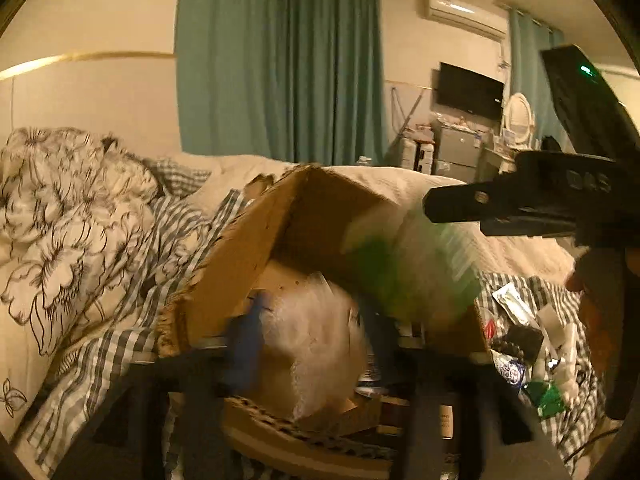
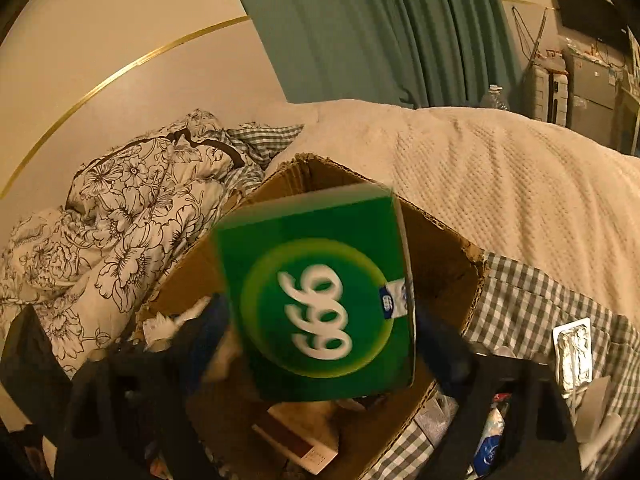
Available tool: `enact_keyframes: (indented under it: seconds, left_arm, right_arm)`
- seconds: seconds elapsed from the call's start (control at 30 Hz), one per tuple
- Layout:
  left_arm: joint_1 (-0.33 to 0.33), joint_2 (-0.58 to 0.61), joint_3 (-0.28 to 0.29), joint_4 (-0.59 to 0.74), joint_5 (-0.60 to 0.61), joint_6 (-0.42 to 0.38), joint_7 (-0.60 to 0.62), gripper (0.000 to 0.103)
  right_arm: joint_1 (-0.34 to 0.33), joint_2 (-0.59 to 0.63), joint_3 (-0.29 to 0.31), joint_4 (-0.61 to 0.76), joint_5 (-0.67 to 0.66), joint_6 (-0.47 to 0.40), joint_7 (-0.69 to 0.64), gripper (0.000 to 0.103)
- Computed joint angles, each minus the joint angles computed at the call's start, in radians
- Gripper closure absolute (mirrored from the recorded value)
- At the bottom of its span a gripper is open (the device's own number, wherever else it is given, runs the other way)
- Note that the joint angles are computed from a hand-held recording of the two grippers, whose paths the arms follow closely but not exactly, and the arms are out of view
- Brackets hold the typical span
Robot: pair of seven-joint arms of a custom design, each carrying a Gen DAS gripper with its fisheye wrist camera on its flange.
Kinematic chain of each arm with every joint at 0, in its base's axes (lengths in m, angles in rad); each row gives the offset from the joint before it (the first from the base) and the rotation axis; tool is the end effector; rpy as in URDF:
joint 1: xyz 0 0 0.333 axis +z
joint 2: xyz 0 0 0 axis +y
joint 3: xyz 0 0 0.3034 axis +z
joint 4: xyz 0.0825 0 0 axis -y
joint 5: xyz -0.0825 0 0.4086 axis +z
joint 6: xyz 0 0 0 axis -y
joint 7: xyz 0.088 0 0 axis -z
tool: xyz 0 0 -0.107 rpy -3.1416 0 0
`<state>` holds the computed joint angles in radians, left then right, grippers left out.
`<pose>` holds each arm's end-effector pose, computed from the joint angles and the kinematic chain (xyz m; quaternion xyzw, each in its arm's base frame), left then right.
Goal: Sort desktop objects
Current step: 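Drop the lace cloth in the box with left tool while right drops green medicine box, then drop the green snack bag in with left tool while right carries white figurine in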
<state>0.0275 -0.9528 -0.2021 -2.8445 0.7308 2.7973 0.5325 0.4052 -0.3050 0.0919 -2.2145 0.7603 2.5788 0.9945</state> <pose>0.3439 -0.0919 0.5064 -0.6919 0.5205 -0.3026 0.3986 0.4736 0.2478 0.5550 -0.7972 0.4389 -0.0383 0.4127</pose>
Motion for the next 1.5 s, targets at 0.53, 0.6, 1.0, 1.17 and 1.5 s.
enact_keyframes:
  seconds: [0.53,0.6,1.0,1.17,1.5]
  left_arm:
    - [-0.194,-0.029,-0.129,0.078,-0.027,-0.186,-0.067,0.002]
    - [-0.232,0.014,-0.136,0.103,-0.053,-0.219,-0.088,0.002]
    - [-0.288,0.514,-0.208,0.302,-0.017,-0.152,-0.279,0.002]
    - [-0.308,0.69,-0.19,0.393,0.072,-0.164,-0.33,0.002]
    - [-0.37,0.804,-0.128,0.466,0.072,-0.16,-0.242,0.002]
  right_arm:
    - [-0.243,-0.35,-0.122,-0.19,-0.18,-0.264,0.067,0.004]
    - [-0.286,-0.382,-0.132,-0.225,-0.205,-0.258,0.048,0.004]
    - [-0.426,-0.271,-0.181,-0.304,-0.283,-0.297,-0.128,0.021]
    - [-0.423,-0.147,-0.196,-0.262,-0.248,-0.359,-0.167,0.029]
    - [-0.423,0.021,-0.167,-0.195,-0.246,-0.454,-0.091,0.029]
